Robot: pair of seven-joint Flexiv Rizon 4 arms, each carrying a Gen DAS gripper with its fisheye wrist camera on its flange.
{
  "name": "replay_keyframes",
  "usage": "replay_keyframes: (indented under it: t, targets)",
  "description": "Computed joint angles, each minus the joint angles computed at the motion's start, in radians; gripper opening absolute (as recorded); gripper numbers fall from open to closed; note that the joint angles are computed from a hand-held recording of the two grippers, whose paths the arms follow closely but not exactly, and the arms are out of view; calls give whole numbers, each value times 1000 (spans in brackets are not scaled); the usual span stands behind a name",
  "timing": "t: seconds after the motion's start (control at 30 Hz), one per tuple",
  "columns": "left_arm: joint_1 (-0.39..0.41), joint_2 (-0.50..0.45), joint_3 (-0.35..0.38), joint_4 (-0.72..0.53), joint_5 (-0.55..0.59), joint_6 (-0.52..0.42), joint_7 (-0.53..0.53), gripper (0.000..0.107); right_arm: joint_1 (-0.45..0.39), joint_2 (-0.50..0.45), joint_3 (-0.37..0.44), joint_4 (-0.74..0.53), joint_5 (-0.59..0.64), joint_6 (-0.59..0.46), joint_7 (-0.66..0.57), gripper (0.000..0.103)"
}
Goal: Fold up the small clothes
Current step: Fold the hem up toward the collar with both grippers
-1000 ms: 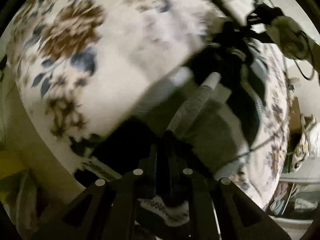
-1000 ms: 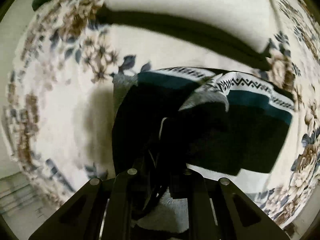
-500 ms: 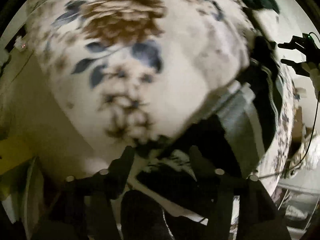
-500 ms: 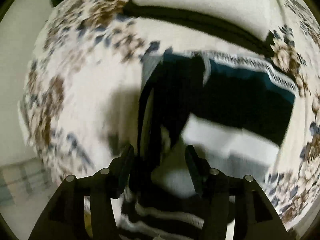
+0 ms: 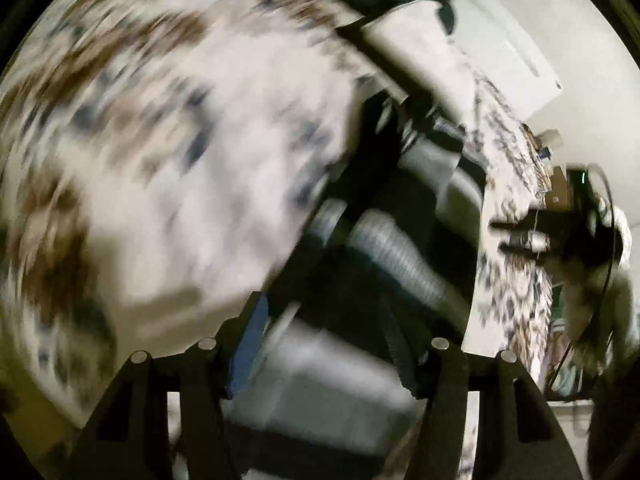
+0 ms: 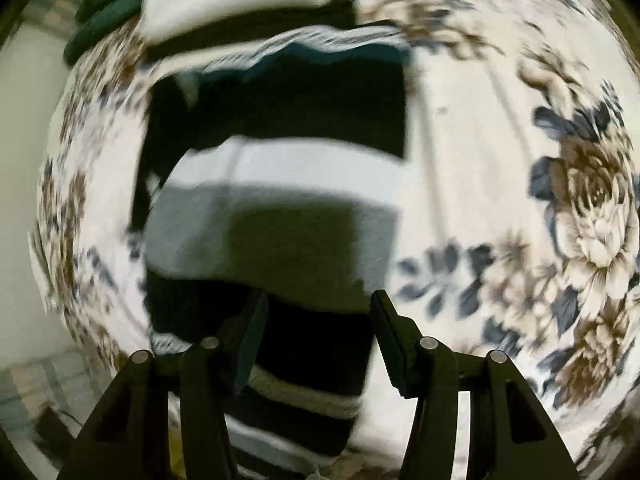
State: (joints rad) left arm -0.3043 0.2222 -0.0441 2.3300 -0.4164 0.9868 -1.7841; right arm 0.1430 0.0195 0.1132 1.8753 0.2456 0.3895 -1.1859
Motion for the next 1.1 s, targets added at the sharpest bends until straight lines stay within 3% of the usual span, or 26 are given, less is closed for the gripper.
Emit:
replay_keyframes:
  t: [0.27,0.53,0.63,0.8,0.93,0.97,1.0,1.03,1.1]
  targets:
    - [59,-370,-61,-405,57,-20,25,55,-93,-73,-63,-7,108,121,-55,55]
    - [27,-707,-58,-820,224,-160,22,53,-170,-190,-65,-115,237,168,-114,55]
    - [32,-757,-76,-859,222,-161,117,5,-176,-239,-54,-154,230,182,-98,55]
    - [84,-710,-100,-770,116,-57,205,4,-191,-307,-32,-209,241,180,-68,55]
    - [143,-694,-120,-746,-7,-64,260,4,-187,-344,-20,-244,210,191,-37,55]
    - [144,-700,-114,-755,-10,-75,263,4,-182,-350,-18,-248,202,204,-21,47]
    - [147,-707,-109,-761,-11,-90,269,4,-179,-355,-15,-251,198,221,-11,24]
    - [152,-717,-110,-767,-21,-103,275,4,-170,-363,-16,-256,175,231,10,13]
    - [151,-738,-105,-779,-22,-123,276,4,-145,-382,-21,-269,110,254,52,5]
